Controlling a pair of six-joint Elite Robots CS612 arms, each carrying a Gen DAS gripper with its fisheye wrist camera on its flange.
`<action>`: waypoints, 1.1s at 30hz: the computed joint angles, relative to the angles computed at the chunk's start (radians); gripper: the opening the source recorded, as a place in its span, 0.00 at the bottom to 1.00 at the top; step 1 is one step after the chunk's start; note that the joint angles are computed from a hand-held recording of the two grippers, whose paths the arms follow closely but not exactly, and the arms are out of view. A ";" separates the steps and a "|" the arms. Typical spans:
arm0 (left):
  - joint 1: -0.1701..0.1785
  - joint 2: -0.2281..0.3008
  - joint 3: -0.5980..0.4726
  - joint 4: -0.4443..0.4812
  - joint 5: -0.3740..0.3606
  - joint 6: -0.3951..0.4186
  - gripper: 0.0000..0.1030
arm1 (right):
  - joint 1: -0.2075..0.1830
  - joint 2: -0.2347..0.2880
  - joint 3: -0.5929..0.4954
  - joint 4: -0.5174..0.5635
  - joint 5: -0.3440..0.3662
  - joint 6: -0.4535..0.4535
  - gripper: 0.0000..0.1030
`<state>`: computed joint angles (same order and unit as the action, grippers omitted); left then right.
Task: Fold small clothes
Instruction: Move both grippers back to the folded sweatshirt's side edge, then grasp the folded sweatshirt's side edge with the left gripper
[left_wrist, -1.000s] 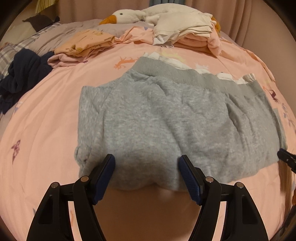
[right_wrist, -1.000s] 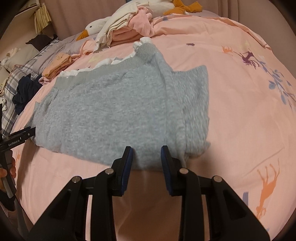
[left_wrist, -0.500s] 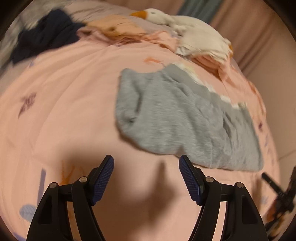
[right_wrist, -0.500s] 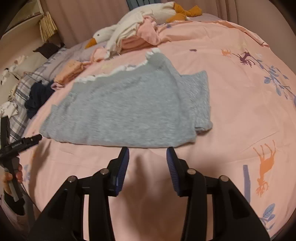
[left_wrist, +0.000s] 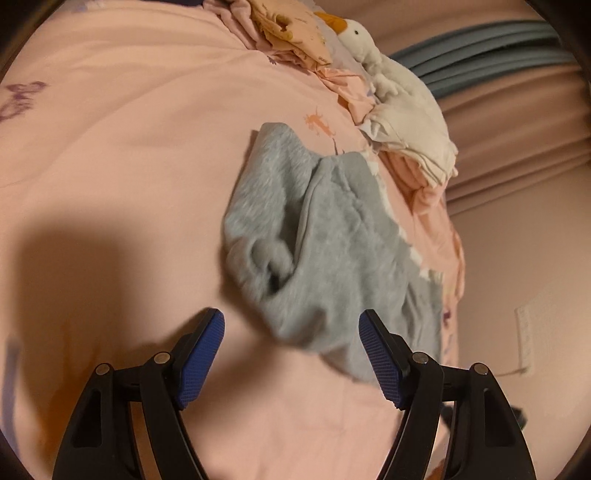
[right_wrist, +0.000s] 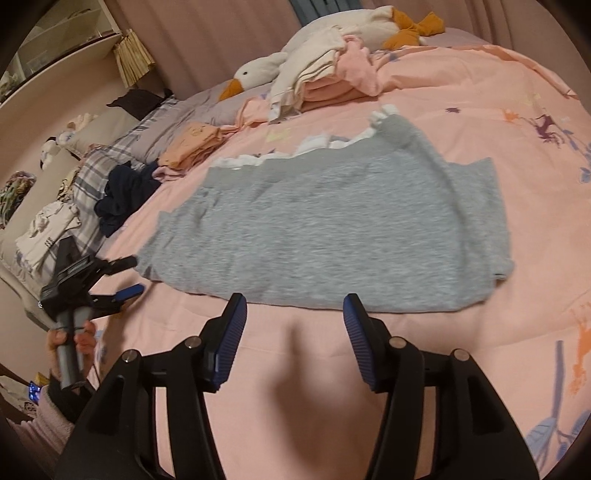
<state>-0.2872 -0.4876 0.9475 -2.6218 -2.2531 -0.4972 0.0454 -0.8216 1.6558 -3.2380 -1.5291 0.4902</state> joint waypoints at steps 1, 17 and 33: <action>0.000 0.013 -0.022 0.002 -0.008 -0.014 0.72 | 0.001 0.004 -0.006 -0.002 0.008 0.002 0.54; -0.017 0.095 -0.194 0.101 0.016 0.060 0.70 | 0.019 0.101 -0.200 0.098 0.080 -0.081 0.54; -0.023 0.068 -0.156 0.122 0.103 0.127 0.31 | 0.050 0.181 -0.423 0.426 -0.097 -0.123 0.38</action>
<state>-0.3104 -0.4198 0.7913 -2.5000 -2.1498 -0.3699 0.0951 -0.6403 1.2329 -2.8123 -1.6260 0.3672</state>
